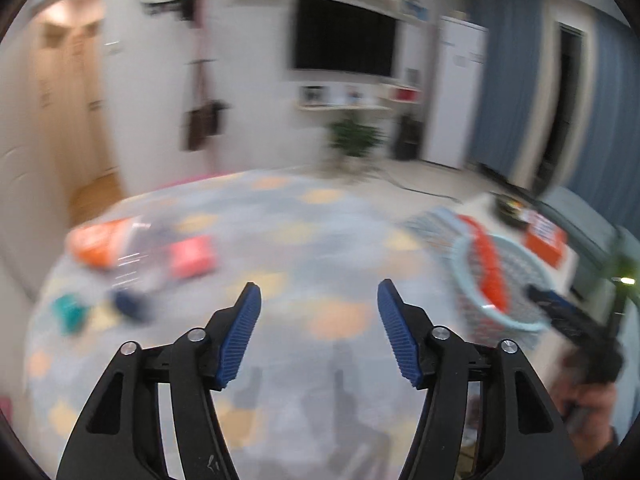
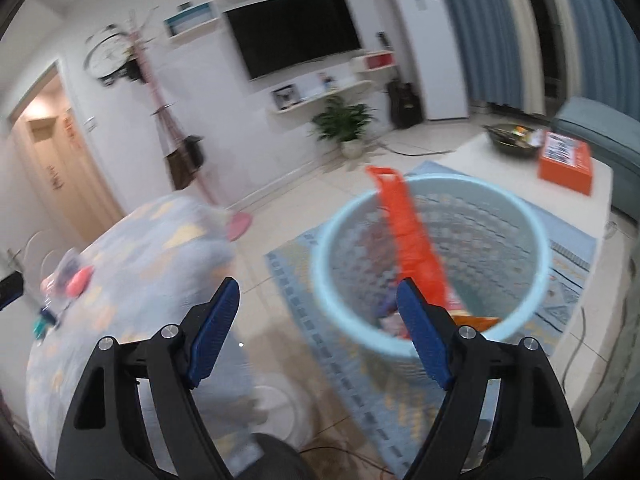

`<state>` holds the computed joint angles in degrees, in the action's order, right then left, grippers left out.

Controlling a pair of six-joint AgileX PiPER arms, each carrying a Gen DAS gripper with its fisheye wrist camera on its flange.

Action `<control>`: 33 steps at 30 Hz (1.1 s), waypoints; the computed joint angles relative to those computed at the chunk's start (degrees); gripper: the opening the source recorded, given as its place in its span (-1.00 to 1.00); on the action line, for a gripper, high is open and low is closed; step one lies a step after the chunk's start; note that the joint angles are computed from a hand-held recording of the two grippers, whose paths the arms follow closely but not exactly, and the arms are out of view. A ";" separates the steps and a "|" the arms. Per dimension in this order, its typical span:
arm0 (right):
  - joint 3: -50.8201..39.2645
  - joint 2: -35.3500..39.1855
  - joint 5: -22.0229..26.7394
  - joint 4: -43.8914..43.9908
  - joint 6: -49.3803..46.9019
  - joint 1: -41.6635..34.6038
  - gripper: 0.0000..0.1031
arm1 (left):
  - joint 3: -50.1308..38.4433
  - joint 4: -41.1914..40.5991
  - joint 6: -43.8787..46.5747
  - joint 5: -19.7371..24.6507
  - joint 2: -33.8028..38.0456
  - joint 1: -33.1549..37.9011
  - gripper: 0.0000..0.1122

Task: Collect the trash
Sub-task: 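Grasp the clear plastic bottle with the left gripper while the right gripper grasps the pink packet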

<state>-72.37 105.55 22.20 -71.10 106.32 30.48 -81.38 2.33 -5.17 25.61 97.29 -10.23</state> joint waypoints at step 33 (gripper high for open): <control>-40.04 18.14 6.74 44.90 -54.10 10.76 0.49 | -1.92 -37.04 35.66 3.51 4.31 22.50 -0.20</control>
